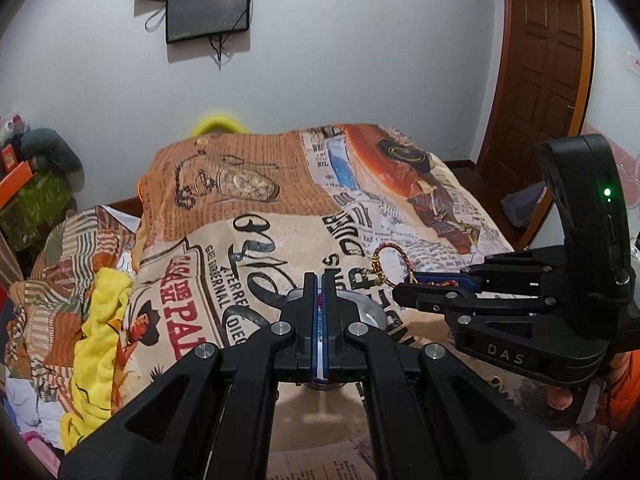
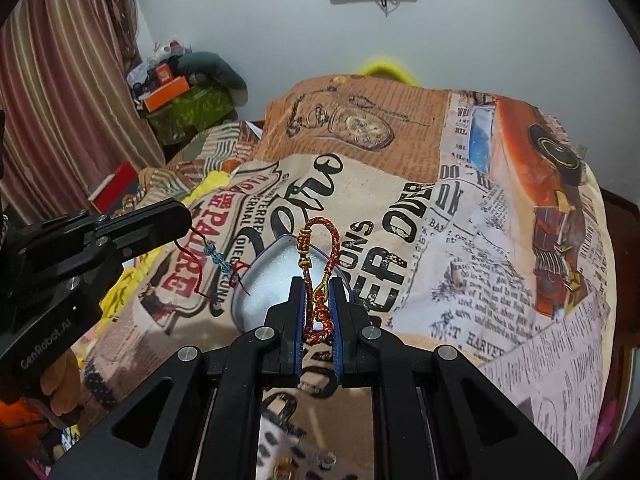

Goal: Organize jewelry
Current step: 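Carry both bracelets into the purple heart tin and open both tools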

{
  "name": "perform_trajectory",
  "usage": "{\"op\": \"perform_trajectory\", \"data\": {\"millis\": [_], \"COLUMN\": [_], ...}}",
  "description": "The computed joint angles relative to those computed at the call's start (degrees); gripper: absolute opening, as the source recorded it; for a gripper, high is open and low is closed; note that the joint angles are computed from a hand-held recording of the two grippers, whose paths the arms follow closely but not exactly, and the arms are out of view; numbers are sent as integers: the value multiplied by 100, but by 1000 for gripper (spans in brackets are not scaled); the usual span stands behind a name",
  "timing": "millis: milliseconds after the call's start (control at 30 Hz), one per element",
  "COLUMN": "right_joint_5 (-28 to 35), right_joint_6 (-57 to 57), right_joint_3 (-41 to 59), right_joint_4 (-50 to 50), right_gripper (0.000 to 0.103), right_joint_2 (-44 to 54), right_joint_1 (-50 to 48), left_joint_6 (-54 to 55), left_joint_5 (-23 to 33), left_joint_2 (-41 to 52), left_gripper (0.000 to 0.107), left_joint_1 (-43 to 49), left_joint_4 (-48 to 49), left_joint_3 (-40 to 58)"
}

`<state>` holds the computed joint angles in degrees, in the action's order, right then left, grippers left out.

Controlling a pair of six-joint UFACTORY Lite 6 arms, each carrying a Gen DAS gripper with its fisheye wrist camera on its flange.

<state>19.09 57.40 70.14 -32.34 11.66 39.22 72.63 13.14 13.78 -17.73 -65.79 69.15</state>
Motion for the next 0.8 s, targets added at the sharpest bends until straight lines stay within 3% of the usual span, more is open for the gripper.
{"op": "perform_trajectory", "data": {"millis": [467,600,800], "right_joint_5": [254,301,520], "right_joint_6": [-1826,-2645,-2854], "right_joint_3": [1084,1334,1650], "right_joint_4": [1366,2244,2375], "right_gripper": [10,10,11], "right_joint_2": [1140,1413,1709], "right_joint_1": [-85,-182,-137], "left_joint_6": [-589,-820,-801], "left_joint_5": [834,924,853], "left_joint_2": [1186,1321,1252], "left_gripper": [0,0,0], "left_joint_1": [429,453,423], "left_joint_4": [587,882,984], "left_joint_3": [821,944,853]}}
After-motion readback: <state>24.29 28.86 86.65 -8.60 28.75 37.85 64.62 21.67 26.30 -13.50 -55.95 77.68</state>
